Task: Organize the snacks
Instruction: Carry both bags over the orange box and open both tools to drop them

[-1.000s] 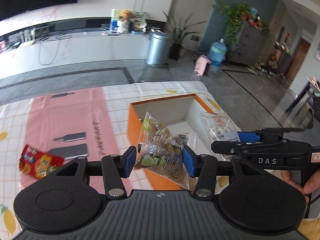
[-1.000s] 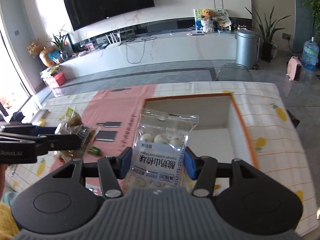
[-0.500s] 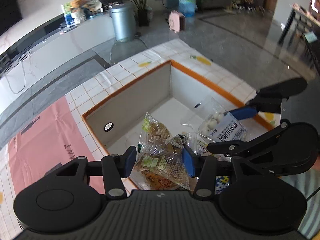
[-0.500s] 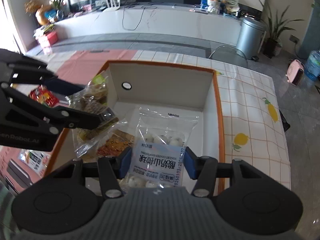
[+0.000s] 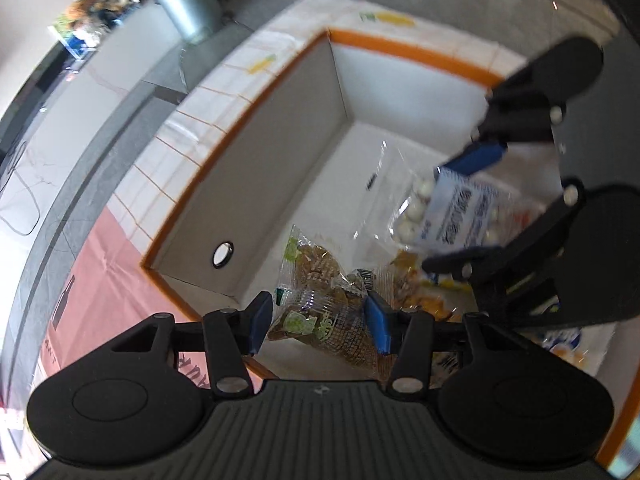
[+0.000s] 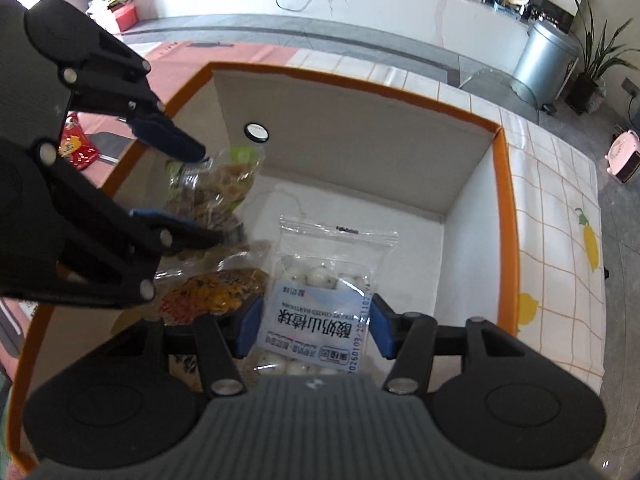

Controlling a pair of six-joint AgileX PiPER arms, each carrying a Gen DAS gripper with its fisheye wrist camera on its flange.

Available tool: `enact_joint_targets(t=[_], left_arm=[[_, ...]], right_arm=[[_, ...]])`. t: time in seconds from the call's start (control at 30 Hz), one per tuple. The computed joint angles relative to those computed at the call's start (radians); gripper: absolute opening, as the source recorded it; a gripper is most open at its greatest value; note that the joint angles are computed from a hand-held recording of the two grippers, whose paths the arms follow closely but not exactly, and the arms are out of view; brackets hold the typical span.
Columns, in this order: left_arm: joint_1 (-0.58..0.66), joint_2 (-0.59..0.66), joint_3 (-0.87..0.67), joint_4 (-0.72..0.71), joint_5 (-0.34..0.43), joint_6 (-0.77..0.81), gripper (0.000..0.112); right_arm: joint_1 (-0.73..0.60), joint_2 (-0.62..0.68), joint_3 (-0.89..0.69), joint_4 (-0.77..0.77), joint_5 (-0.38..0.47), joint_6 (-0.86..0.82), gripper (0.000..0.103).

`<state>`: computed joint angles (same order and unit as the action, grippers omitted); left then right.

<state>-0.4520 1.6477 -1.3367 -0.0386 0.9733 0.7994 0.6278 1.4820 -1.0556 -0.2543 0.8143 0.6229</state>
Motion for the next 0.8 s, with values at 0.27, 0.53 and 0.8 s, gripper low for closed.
enact_joint_targets(t=[0.27,0.53,0.8], left_arm=[[-0.004,0.064,-0.044,0.024,0.026,0.050,0.058],[-0.007,0.077,-0.054,0.028,0.019,0.059,0.063],[0.018,0.055,-0.076,-0.026,0.041,0.053,0.064]], right_arm=[[-0.071,0.077,-0.028,0.113,-0.046,-0.161,0.056],[-0.089,0.097,-0.022,0.184,-0.074,-0.222,0.059],[-0.085,0.089,-0.015,0.174,-0.078,-0.188,0.061]])
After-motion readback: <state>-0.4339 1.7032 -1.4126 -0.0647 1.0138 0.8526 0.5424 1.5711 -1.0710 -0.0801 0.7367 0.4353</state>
